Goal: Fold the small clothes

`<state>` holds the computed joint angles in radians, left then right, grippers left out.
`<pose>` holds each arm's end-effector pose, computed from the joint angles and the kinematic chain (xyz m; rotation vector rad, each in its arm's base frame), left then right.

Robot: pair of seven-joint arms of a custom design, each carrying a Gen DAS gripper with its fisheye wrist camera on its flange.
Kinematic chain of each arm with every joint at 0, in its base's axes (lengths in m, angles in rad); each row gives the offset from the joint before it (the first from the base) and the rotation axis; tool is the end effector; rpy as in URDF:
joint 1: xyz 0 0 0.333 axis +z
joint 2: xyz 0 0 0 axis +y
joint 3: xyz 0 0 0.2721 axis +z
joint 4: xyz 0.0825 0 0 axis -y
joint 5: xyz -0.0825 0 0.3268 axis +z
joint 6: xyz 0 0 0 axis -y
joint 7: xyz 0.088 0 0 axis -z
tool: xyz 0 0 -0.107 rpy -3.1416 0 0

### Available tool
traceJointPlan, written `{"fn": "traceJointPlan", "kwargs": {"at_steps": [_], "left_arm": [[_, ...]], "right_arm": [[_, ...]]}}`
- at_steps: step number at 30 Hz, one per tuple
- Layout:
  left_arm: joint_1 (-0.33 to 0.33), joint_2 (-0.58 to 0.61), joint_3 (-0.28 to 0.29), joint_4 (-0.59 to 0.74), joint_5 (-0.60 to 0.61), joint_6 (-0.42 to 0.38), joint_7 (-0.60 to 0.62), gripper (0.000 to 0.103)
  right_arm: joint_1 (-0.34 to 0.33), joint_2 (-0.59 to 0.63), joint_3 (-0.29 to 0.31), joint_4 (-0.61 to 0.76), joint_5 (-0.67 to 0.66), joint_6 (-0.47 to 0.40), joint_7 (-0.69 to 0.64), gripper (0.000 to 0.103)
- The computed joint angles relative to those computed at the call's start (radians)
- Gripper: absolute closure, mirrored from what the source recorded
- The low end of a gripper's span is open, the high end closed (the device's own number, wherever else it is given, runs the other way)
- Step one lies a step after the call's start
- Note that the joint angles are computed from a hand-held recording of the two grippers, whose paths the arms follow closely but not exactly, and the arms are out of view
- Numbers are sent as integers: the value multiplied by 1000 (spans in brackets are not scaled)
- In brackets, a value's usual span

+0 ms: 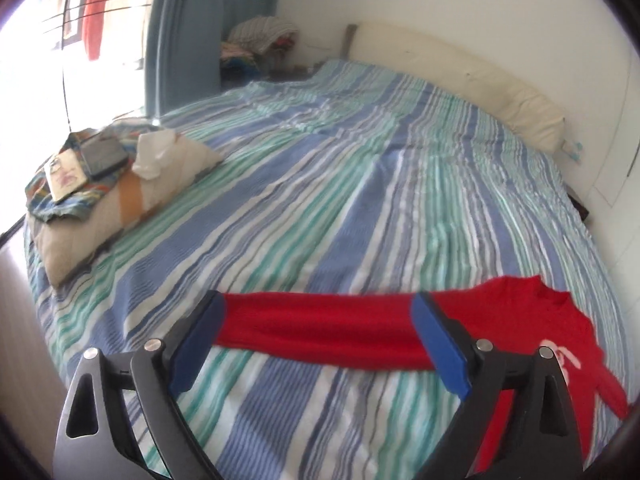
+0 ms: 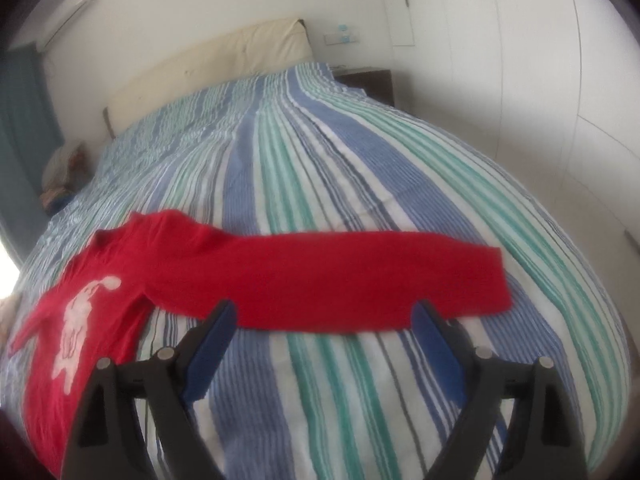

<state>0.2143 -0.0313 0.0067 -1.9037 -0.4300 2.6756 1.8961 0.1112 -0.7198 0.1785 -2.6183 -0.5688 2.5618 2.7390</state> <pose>0.5317 0.1325 0.5756 -1.9148 1.5652 -0.8946 0.3364 0.1165 0.5274 -1.2510 2.1142 -0.7965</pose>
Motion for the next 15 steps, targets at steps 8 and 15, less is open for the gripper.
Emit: {"fn": "traceJointPlan", "kwargs": {"at_steps": [8,15], "left_arm": [[-138,108,-97,-9,-75,74,-5,7],[-178,335,-90,94,89,125,-206,2]], "right_arm": [[-9,273,87,222,-166,12,11,15],[9,447,53,361,-320,-78,66,15]]}}
